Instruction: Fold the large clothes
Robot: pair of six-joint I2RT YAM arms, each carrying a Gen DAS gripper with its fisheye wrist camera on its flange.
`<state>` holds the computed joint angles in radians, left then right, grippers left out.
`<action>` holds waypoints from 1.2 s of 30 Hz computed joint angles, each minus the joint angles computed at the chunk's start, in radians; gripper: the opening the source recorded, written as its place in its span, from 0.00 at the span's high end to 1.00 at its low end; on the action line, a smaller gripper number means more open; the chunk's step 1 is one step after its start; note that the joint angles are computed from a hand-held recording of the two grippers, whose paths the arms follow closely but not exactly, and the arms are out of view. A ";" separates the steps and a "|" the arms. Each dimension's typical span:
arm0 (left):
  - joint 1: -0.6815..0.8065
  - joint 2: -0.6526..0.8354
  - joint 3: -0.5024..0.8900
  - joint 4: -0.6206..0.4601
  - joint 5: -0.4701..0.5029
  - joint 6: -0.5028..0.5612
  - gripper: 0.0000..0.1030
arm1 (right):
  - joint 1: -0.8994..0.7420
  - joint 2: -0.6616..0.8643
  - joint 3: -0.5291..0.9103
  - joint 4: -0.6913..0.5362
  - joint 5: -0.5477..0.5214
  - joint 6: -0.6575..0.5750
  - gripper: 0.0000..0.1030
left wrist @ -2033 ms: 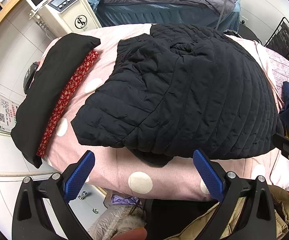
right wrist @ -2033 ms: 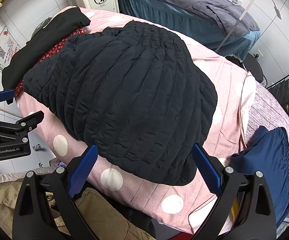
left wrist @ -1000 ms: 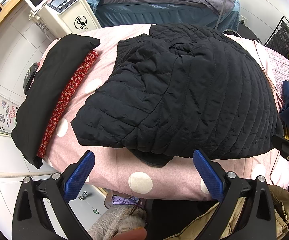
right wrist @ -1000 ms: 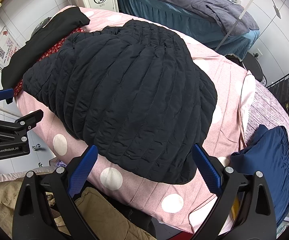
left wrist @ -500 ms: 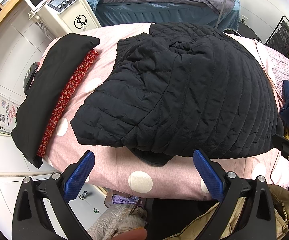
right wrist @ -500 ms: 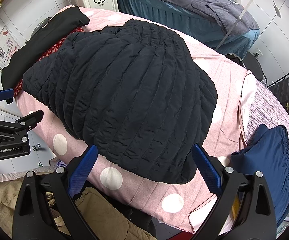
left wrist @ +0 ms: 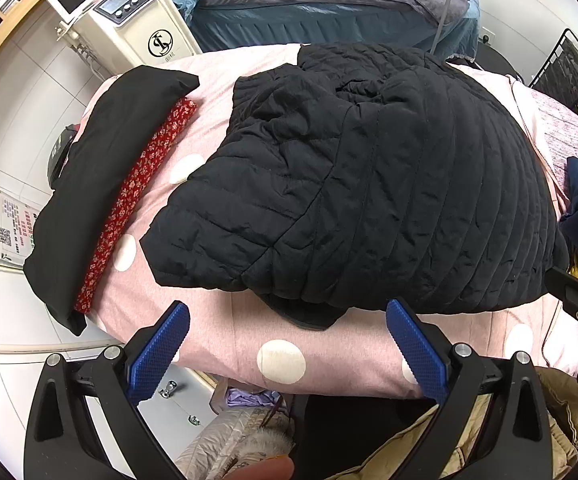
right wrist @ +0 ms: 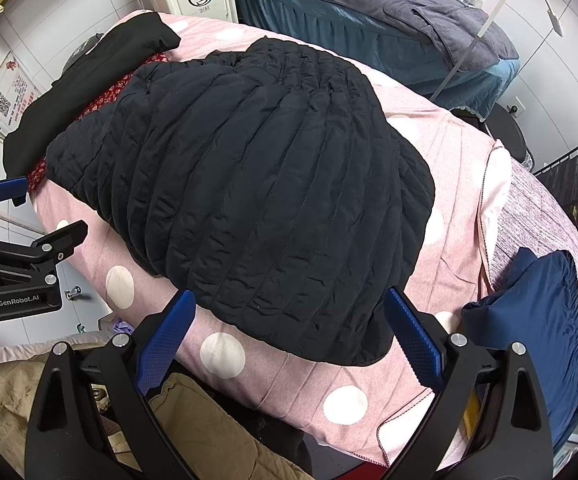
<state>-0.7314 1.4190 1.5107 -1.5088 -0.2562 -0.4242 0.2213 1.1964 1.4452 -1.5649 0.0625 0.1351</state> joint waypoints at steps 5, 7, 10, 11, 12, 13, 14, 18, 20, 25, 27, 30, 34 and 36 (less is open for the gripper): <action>-0.002 0.000 -0.006 -0.001 0.002 -0.001 0.06 | 0.003 -0.002 -0.008 0.001 -0.001 -0.001 0.09; -0.001 0.002 -0.005 -0.002 0.002 0.001 0.06 | 0.001 0.006 -0.001 0.001 -0.002 -0.003 0.09; -0.001 0.000 -0.008 -0.002 0.003 -0.001 0.06 | 0.001 0.005 -0.002 0.000 -0.001 -0.002 0.09; 0.000 0.002 -0.006 -0.002 0.004 0.000 0.06 | 0.002 0.005 -0.003 0.001 -0.002 -0.002 0.09; 0.001 0.001 -0.009 -0.001 0.006 0.001 0.06 | 0.000 0.007 0.000 0.001 -0.001 -0.003 0.09; 0.004 0.000 -0.012 0.001 0.010 0.002 0.06 | 0.000 0.005 -0.002 0.001 -0.002 -0.003 0.09; 0.012 0.005 -0.007 0.001 0.016 0.009 0.06 | -0.002 0.007 -0.001 0.004 -0.002 -0.005 0.09; 0.069 0.004 -0.009 0.018 0.057 0.049 0.06 | -0.049 0.005 -0.004 0.026 -0.020 -0.037 0.09; 0.127 0.004 -0.007 0.020 0.088 0.075 0.06 | -0.106 0.016 0.008 0.043 -0.049 -0.081 0.09; 0.359 0.001 0.006 0.039 0.203 0.155 0.06 | -0.269 0.114 0.090 0.084 -0.162 -0.161 0.09; 0.493 0.005 0.011 0.051 0.254 0.187 0.06 | -0.324 0.171 0.143 0.098 -0.232 -0.167 0.09; 0.659 0.030 0.006 0.056 0.368 0.226 0.06 | -0.345 0.266 0.229 0.102 -0.298 -0.166 0.09; 0.789 0.079 -0.036 0.058 0.504 0.237 0.06 | -0.293 0.440 0.387 0.092 -0.330 -0.156 0.09; 0.790 0.093 -0.057 0.074 0.524 0.230 0.06 | -0.250 0.548 0.499 0.091 -0.301 -0.157 0.09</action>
